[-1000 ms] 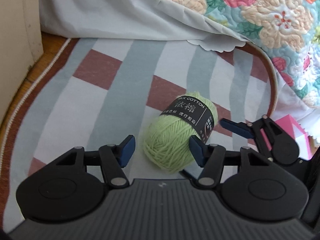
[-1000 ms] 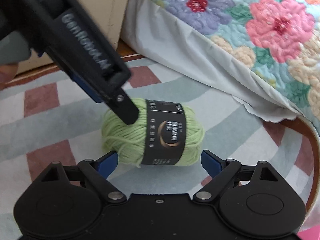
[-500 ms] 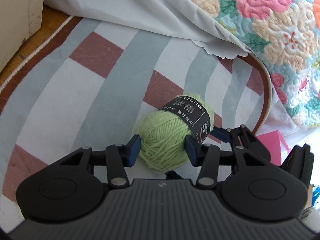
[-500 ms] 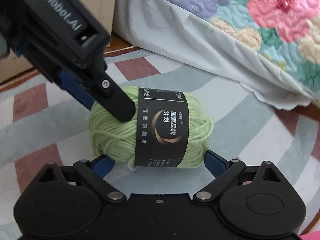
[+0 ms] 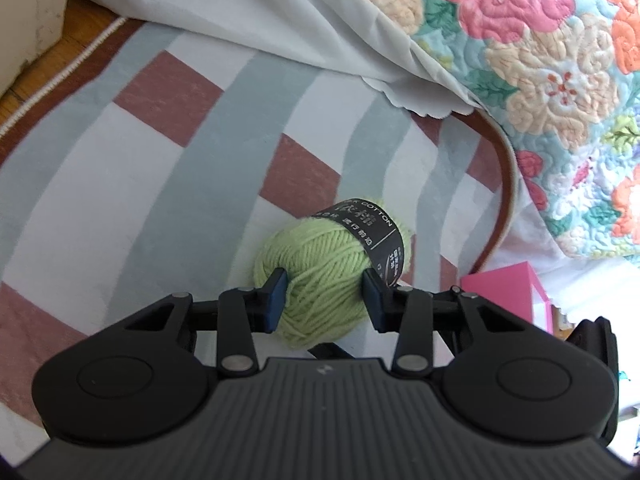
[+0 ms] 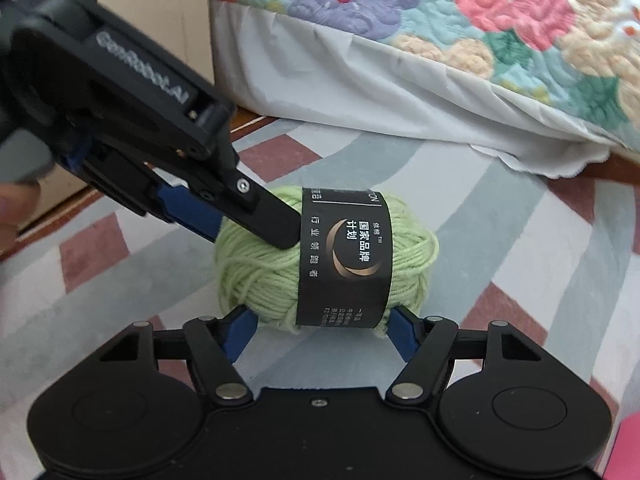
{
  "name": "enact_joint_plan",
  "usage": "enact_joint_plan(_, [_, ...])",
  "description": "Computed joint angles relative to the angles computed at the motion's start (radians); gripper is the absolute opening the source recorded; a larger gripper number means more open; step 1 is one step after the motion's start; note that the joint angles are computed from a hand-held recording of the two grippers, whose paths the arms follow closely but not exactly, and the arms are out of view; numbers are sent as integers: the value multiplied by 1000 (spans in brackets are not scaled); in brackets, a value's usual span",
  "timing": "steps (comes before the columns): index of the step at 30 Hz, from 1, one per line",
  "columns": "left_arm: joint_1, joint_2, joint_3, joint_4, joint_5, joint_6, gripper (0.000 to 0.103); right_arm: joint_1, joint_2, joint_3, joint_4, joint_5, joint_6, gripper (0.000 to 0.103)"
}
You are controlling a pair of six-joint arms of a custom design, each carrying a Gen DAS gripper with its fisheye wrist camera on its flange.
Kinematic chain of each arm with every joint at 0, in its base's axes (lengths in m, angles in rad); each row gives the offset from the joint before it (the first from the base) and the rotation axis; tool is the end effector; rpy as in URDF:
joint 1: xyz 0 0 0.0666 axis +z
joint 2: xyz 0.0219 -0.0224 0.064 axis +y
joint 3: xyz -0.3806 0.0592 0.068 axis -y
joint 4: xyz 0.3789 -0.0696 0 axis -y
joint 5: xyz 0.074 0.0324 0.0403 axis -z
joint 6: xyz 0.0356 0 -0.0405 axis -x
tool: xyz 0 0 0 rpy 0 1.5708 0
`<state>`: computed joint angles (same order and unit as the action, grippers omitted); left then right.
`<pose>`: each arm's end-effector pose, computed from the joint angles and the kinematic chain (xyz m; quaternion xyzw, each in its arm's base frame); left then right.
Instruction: Organize objects
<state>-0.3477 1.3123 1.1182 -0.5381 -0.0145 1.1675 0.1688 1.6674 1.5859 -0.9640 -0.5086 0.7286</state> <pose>0.4170 -0.1510 0.3694 -0.3667 0.8365 -0.2749 0.3003 0.5457 0.1102 0.3810 -0.4643 0.8138 0.1641 0.3086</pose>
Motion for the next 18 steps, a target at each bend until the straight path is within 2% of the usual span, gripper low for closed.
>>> enact_joint_plan(5, [1,-2,-16,59,85,-2,39,-34,-27,3,-54,-16,-20,74])
enact_joint_plan(11, [-7,28,14,19,148,-18,40,-84,-71,-15,-126,-46,-4,74])
enact_joint_plan(13, [-8,30,18,10,156,-21,41,-89,-88,-42,-91,-31,7,75])
enact_joint_plan(16, [-13,26,24,-8,151,-35,41,-84,-112,-81,-22,14,34,87])
enact_joint_plan(18, [-18,30,35,-31,142,-54,41,-78,-117,-96,12,37,53,88])
